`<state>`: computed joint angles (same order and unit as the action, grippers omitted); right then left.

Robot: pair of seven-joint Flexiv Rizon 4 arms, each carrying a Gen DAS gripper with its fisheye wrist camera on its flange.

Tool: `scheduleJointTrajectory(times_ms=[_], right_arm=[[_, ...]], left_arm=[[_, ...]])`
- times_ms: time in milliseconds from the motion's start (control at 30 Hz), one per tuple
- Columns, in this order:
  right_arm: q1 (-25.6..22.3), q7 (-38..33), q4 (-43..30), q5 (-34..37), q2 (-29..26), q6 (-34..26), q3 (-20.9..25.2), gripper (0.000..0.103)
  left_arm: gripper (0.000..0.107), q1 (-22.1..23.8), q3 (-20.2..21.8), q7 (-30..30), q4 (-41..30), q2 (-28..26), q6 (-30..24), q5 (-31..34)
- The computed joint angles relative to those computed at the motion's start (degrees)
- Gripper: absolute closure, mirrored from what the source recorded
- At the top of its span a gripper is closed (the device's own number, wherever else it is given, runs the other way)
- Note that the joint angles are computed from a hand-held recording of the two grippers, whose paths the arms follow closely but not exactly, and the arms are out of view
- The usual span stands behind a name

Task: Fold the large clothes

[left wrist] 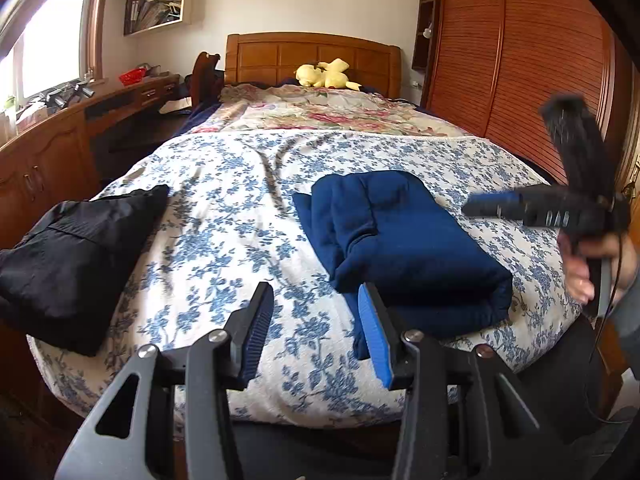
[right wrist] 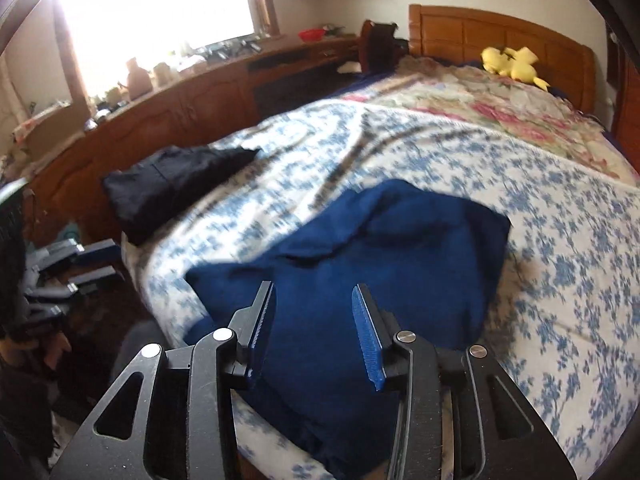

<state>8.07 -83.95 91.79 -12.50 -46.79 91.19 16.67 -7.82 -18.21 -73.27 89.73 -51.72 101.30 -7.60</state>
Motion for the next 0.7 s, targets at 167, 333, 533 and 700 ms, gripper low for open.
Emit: scheduleJointTrajectory(times_ms=[167,333,533,700], right_arm=[[1.38,1.0,1.64,-0.24,-1.11,-2.79,-3.53,0.064],[-0.21,-0.93,3.95,0.21,-3.07,1.98,-2.35,0.063],[-0.1,-0.16,5.06,-1.02,-4.01,6.18,-2.97,0.063],[-0.09,1.19,5.9,-2.51,-4.29,8.45,-3.45,0.063]], left_arm=[[0.064,-0.89,-0.57,0.81,-3.5,-2.14,-2.06,-0.44],[0.064,-2.84,0.24,2.3,-9.0,-5.54,-6.09,-1.93],[0.064,-6.86,4.18,2.78,-15.8,-9.3,-10.92,-4.62],[0.064,-8.17,5.61,2.96,-19.19,-11.3,-13.03,-5.68]])
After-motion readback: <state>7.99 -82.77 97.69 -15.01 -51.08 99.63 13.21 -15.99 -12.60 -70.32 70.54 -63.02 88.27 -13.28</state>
